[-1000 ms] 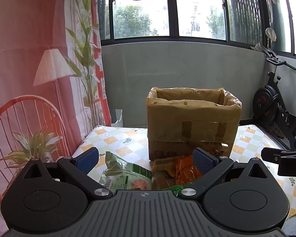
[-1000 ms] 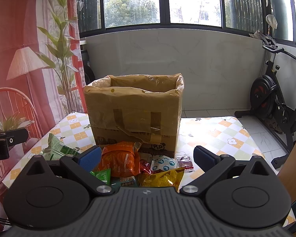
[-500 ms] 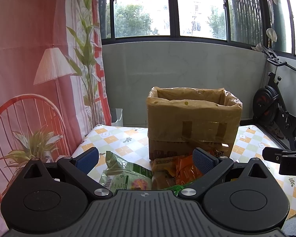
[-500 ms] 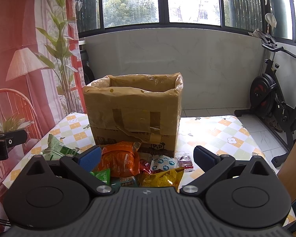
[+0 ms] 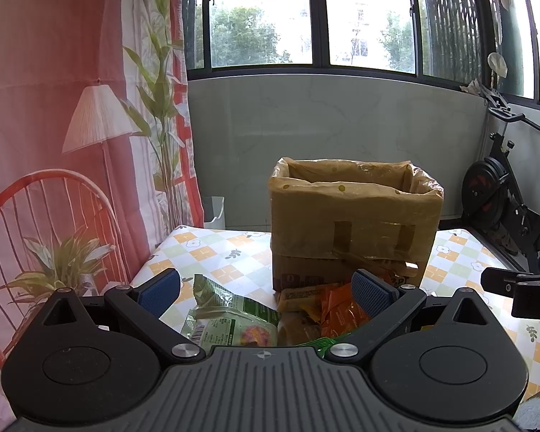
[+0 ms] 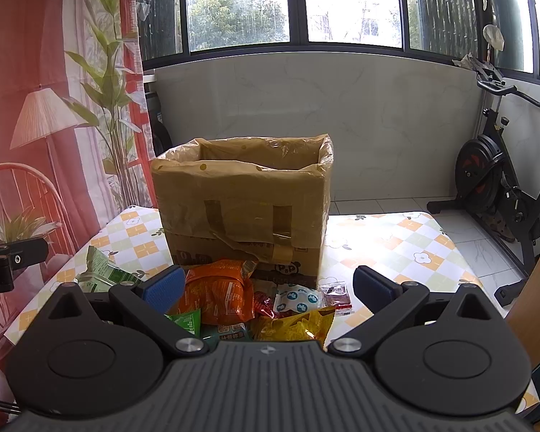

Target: Organize snacks

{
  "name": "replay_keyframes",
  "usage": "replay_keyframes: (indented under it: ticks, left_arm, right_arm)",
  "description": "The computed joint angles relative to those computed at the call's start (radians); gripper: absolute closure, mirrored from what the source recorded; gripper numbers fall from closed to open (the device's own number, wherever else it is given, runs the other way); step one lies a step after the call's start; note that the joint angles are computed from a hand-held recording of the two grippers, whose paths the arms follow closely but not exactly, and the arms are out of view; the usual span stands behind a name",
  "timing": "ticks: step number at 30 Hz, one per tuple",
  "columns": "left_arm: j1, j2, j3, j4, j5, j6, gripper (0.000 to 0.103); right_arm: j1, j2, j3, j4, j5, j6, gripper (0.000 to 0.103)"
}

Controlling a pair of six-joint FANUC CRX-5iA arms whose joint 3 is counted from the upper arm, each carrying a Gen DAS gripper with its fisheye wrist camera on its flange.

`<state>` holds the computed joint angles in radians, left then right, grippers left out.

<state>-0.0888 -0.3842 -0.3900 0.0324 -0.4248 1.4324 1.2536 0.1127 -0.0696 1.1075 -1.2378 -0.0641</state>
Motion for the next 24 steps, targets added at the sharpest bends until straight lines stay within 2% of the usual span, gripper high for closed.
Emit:
replay_keyframes:
  ticks: [7,11,12,13,17,21,22,24]
  left_arm:
    - [0.001,0.004,0.017,-0.044,-0.002,0.043,0.001]
    - [-0.011,0.021,0.057,-0.176,-0.001,0.184,0.001]
    - [-0.009,0.022,0.055,-0.183,0.01,0.188,0.001]
    - [0.0,0.019,0.039,-0.189,0.073,0.226,0.001]
    - [-0.01,0.044,0.075,-0.346,0.112,0.361,0.001]
    - [0.015,0.069,0.056,-0.236,0.136,0.254,0.001]
    - [0.011,0.072,0.053,-0.243,0.133,0.243,0.001]
    - [0.022,0.074,0.003,-0.143,0.195,0.152,0.001]
  right_arm:
    - [-0.008,-0.017,-0.02,0.022,0.02,-0.026,0.001]
    - [-0.042,-0.05,-0.101,0.156,0.041,-0.193,0.0]
    - [-0.052,-0.055,-0.118,0.187,0.042,-0.226,0.0]
    - [-0.064,-0.058,-0.129,0.212,0.045,-0.243,0.0]
    - [-0.108,-0.055,-0.15,0.283,0.065,-0.227,0.0]
    - [-0.146,-0.02,-0.177,0.389,0.043,-0.255,0.0]
    - [-0.155,-0.006,-0.181,0.407,0.035,-0.272,0.0]
    - [-0.167,0.003,-0.187,0.401,0.062,-0.29,0.0]
